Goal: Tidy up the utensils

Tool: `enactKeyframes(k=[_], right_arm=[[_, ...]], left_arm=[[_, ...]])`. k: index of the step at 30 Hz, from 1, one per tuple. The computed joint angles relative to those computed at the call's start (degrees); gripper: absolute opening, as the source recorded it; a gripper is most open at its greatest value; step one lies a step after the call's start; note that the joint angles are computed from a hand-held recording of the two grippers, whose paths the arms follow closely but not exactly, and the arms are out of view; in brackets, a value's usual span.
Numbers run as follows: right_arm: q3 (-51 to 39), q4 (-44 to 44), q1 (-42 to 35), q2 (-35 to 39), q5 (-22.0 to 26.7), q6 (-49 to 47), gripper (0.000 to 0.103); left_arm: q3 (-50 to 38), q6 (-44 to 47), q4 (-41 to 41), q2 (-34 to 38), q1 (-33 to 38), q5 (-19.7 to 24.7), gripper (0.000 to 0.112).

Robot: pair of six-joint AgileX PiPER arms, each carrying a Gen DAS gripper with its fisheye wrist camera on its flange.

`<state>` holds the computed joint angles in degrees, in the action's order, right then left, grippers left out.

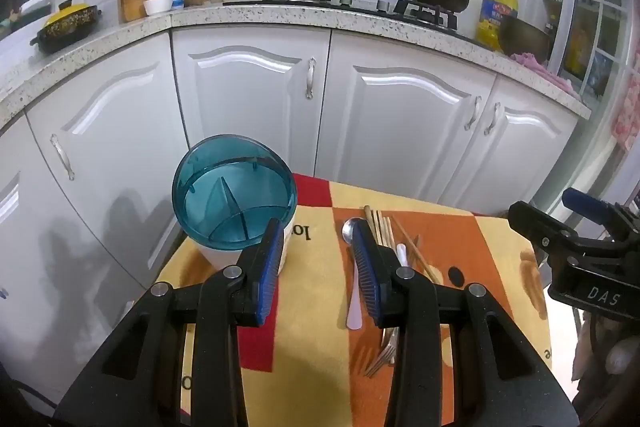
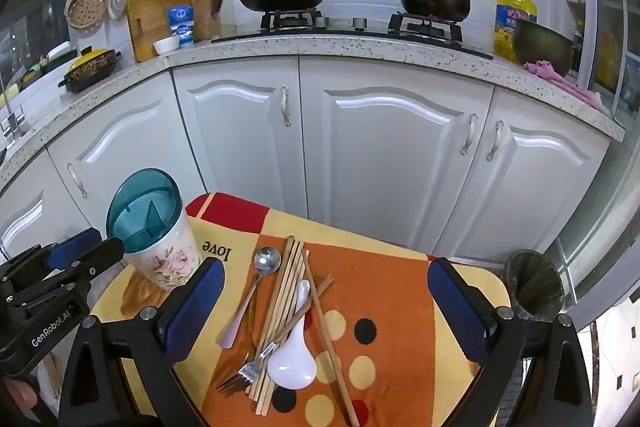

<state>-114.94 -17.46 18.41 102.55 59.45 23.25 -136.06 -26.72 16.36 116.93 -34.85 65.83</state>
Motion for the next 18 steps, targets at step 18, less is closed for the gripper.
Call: enactKeyframes(k=[18], right_arm=[[0.0, -0.6, 0.6, 0.1, -0.2, 0.7, 0.101]], left_arm=[[0.7, 0.0, -0.2, -0.4, 0.3, -0.9, 0.035]])
